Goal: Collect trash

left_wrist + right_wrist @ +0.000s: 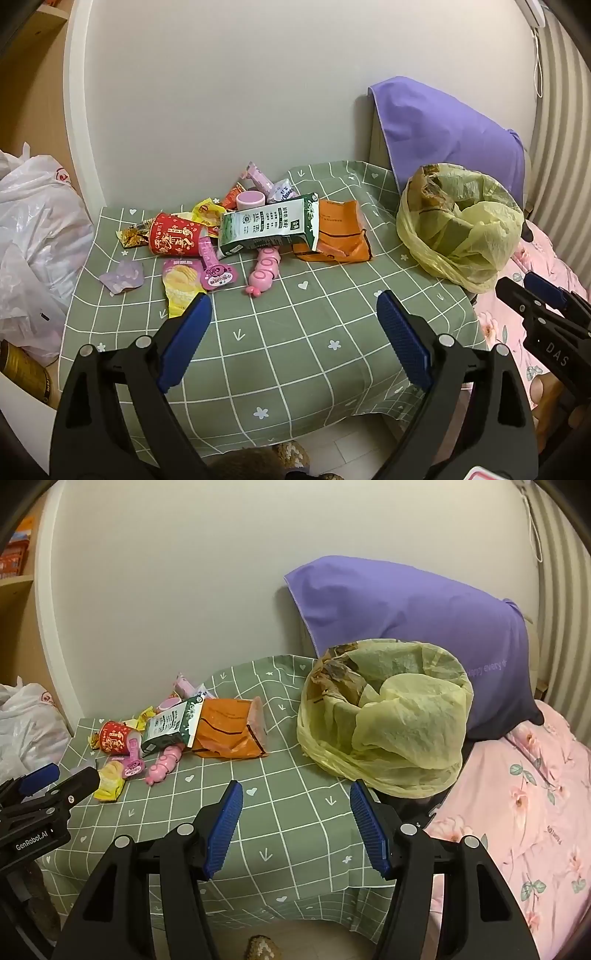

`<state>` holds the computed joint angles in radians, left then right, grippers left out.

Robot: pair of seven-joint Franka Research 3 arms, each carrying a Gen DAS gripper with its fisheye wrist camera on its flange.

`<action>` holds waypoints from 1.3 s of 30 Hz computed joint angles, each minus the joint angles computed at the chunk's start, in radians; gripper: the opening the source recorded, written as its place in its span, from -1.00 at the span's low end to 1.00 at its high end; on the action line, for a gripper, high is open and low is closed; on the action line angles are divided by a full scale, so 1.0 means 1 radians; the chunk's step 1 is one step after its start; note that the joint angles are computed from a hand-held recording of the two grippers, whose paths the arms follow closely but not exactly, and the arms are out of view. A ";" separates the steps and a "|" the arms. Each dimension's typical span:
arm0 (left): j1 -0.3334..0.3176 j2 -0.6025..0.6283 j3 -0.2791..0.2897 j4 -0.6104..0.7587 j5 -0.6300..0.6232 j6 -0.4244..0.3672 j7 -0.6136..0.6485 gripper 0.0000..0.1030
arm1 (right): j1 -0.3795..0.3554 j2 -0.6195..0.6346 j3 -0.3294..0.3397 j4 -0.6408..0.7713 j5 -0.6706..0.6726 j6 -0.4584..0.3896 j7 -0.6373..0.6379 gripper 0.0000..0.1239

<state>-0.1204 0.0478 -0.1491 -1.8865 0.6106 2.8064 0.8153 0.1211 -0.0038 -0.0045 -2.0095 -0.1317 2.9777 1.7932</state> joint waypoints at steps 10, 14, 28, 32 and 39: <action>-0.002 0.000 0.000 0.000 0.004 0.002 -0.003 0.68 | -0.004 -0.003 -0.001 -0.008 -0.035 0.014 0.031 -0.08; -0.001 0.000 0.000 0.002 0.004 0.002 -0.004 0.68 | -0.005 -0.001 -0.002 -0.007 -0.027 0.013 0.025 -0.07; 0.001 0.000 0.002 0.003 -0.003 0.008 0.002 0.68 | -0.010 -0.004 -0.002 -0.010 -0.032 0.017 0.032 -0.07; 0.001 0.000 0.002 0.004 0.001 0.008 0.000 0.68 | -0.011 -0.006 -0.002 -0.010 -0.021 0.015 0.022 -0.07; 0.001 0.001 0.001 0.006 0.002 0.008 -0.001 0.68 | -0.015 -0.010 -0.003 -0.014 -0.027 0.017 0.032 -0.07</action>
<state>-0.1196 0.0486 -0.1479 -1.8804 0.6123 2.8142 0.8146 0.1057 -0.0137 -0.0071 -2.0231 -0.1592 2.9950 1.8254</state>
